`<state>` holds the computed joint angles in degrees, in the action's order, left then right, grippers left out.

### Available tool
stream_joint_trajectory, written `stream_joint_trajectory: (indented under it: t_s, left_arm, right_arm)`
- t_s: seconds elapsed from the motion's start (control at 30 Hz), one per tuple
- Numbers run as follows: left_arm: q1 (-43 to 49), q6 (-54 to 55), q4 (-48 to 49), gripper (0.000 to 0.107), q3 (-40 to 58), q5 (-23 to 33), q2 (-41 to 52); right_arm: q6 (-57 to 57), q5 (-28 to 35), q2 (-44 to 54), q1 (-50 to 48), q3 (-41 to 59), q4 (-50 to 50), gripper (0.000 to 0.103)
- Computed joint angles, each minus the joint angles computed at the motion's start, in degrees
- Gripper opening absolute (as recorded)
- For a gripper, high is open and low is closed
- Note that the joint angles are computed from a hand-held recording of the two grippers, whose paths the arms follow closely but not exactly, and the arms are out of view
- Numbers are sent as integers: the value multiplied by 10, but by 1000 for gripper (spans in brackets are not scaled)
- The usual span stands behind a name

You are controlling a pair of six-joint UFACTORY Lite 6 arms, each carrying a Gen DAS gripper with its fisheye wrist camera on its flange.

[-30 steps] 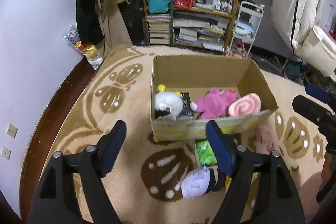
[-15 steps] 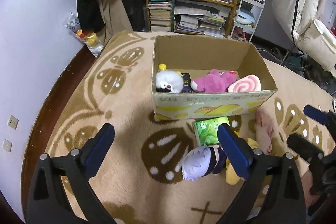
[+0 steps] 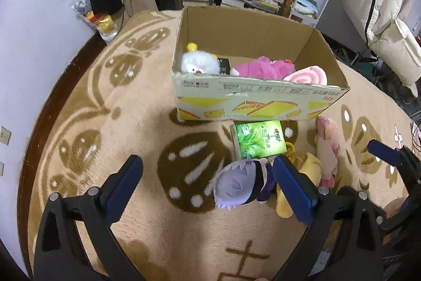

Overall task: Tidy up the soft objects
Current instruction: 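Withdraw both tools and move toward the green package and purple-haired doll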

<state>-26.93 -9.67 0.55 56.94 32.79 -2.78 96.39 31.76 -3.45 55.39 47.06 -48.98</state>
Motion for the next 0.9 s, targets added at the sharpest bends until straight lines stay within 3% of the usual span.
stream_joint_trajectory:
  t_s: [0.4, 0.9]
  left_arm:
    - [-6, 59, -64, 98, 32, 1, 92]
    - [-41, 51, -85, 98, 84, -3, 209]
  right_arm:
    - [-75, -90, 85, -58, 5, 70, 103]
    - [-233, -139, 143, -103, 8, 235, 103]
